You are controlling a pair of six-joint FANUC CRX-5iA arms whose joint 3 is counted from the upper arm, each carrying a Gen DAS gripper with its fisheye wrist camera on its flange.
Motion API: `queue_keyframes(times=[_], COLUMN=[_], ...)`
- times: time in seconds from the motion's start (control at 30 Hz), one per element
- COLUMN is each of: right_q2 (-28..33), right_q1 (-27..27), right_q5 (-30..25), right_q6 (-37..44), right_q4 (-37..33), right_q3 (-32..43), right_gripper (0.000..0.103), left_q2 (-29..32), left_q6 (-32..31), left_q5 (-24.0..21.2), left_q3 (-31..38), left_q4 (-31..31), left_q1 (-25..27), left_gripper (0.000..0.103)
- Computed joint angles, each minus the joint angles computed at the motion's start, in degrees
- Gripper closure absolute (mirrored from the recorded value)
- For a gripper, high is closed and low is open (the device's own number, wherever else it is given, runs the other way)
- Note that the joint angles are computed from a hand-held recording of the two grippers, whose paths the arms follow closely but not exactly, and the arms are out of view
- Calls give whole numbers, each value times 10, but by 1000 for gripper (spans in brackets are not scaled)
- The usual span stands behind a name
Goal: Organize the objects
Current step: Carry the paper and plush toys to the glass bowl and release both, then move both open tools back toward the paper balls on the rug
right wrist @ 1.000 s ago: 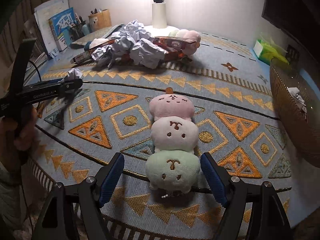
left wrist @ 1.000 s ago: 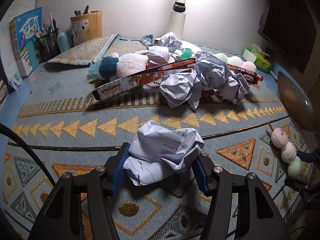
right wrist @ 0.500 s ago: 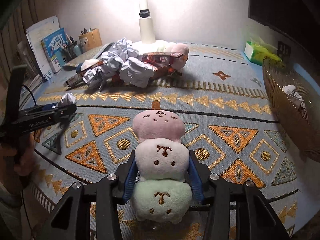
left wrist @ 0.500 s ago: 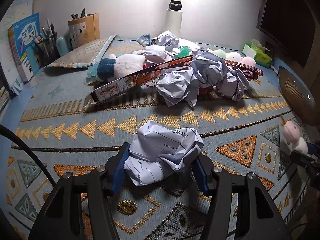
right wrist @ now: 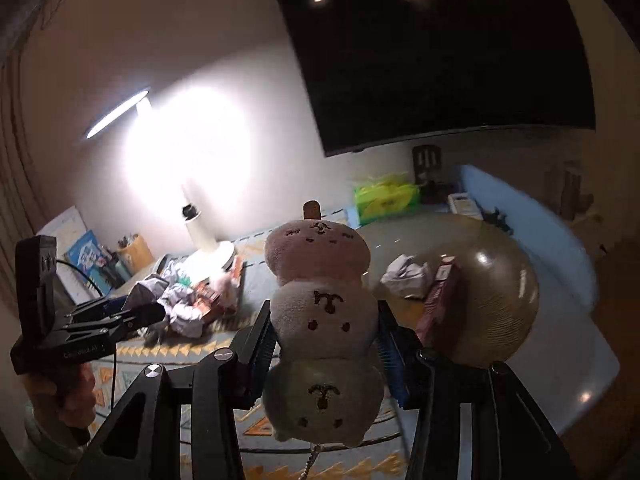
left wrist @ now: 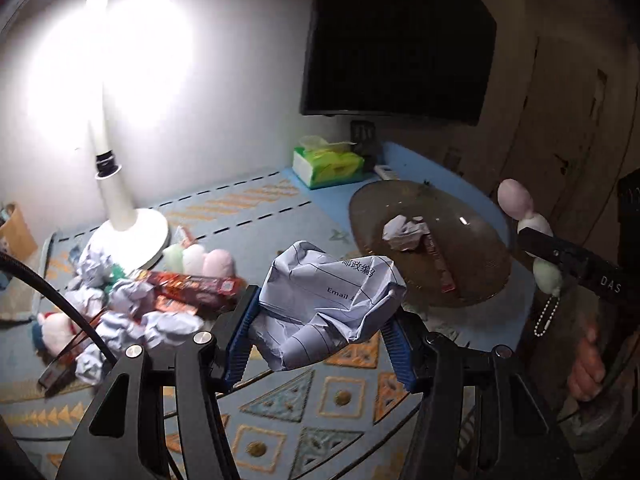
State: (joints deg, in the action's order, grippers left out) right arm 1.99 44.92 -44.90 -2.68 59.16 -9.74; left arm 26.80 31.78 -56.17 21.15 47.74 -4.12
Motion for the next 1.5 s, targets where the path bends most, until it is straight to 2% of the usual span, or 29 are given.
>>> queue_keyframes(times=[0.1,0.23,0.33,0.37,0.4,0.43,0.47,0.57,0.7,0.9,1.1,1.2,1.27,1.33,1.37,1.4,1.5], right_q2=[0,34,47,52,56,61,64,61,48,53,99,128,152,178,195,215,270], right_q1=[-29,-60,-77,-80,-84,-86,-87,-88,-81,-49,-3,14,23,31,35,40,51], right_q5=[-29,-60,-54,-52,-47,-48,-52,-47,-42,-45,-50,-37,-35,-41,-51,-63,-97], right_q6=[-32,-17,-3,1,8,13,10,10,3,11,81,124,152,177,189,202,250], right_q4=[0,-45,-98,-108,-117,-128,-131,-137,-135,-114,-131,-158,-176,-192,-198,-200,-214], right_q3=[11,58,79,85,89,94,96,87,73,89,152,188,217,248,268,289,347], right_gripper=[56,56,56,55,49,34,27,25,25,25,25,25,25,25,25,25,25], left_q2=[37,106,131,136,145,153,160,190,165,91,10,-16,-37,-52,-58,-61,-58], left_q6=[0,41,46,42,43,53,63,112,91,19,-54,-60,-60,-43,-44,-45,-11], left_q5=[-21,-58,-44,-36,-36,-34,-33,-69,-54,-9,50,72,106,142,153,161,173], left_q3=[58,158,181,184,193,202,207,253,203,90,-30,-62,-88,-103,-114,-124,-143], left_q4=[13,8,17,22,23,19,18,-2,15,65,137,157,165,146,147,147,123], left_q1=[-38,-75,-95,-100,-104,-107,-108,-103,-88,-54,-2,33,55,74,84,93,119], left_gripper=[48,48,46,39,24,18,13,13,13,13,13,13,13,13,10,1,0])
